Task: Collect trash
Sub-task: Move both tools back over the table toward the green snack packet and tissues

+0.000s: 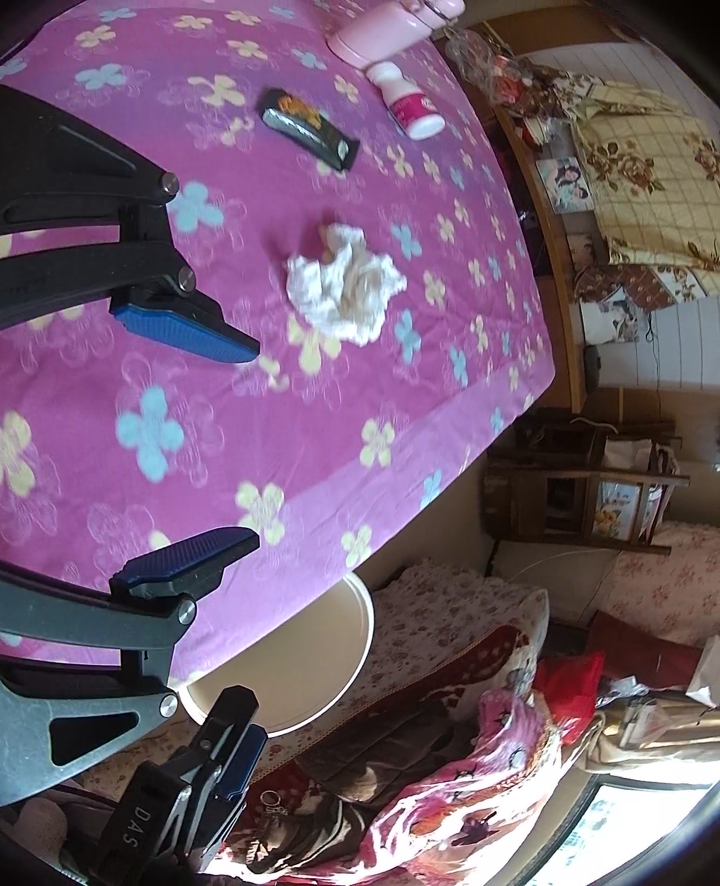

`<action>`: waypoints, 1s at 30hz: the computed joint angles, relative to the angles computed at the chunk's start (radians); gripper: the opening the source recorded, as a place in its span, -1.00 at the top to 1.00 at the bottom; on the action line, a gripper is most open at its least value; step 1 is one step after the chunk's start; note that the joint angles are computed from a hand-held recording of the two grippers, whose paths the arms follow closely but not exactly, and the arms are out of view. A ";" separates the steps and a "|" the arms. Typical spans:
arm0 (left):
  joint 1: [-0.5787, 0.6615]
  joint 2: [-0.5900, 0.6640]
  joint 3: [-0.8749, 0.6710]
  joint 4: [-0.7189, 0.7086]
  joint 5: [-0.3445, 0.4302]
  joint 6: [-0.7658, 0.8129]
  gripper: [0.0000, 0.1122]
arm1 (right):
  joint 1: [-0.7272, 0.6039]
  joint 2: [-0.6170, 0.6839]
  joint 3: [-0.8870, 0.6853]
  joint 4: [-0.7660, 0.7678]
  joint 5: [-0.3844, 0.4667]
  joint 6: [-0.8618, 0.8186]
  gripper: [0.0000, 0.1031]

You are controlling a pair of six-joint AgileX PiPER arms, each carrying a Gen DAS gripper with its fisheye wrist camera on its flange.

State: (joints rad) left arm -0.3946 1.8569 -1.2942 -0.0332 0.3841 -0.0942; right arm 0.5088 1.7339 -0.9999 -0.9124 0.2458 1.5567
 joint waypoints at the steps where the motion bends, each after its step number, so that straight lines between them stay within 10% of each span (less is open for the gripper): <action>1: 0.007 -0.007 0.009 -0.005 -0.003 0.006 -0.12 | 0.011 0.005 -0.012 0.013 0.009 -0.015 -0.41; 30: 0.293 -0.092 0.143 -0.296 -0.030 0.373 -0.12 | 0.173 0.261 -0.434 0.418 0.175 -0.486 -0.41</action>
State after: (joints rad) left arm -0.1011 1.7650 -1.1514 -0.3293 0.3543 0.2788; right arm 0.6818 1.9950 -1.4336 -0.4949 0.4204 1.0711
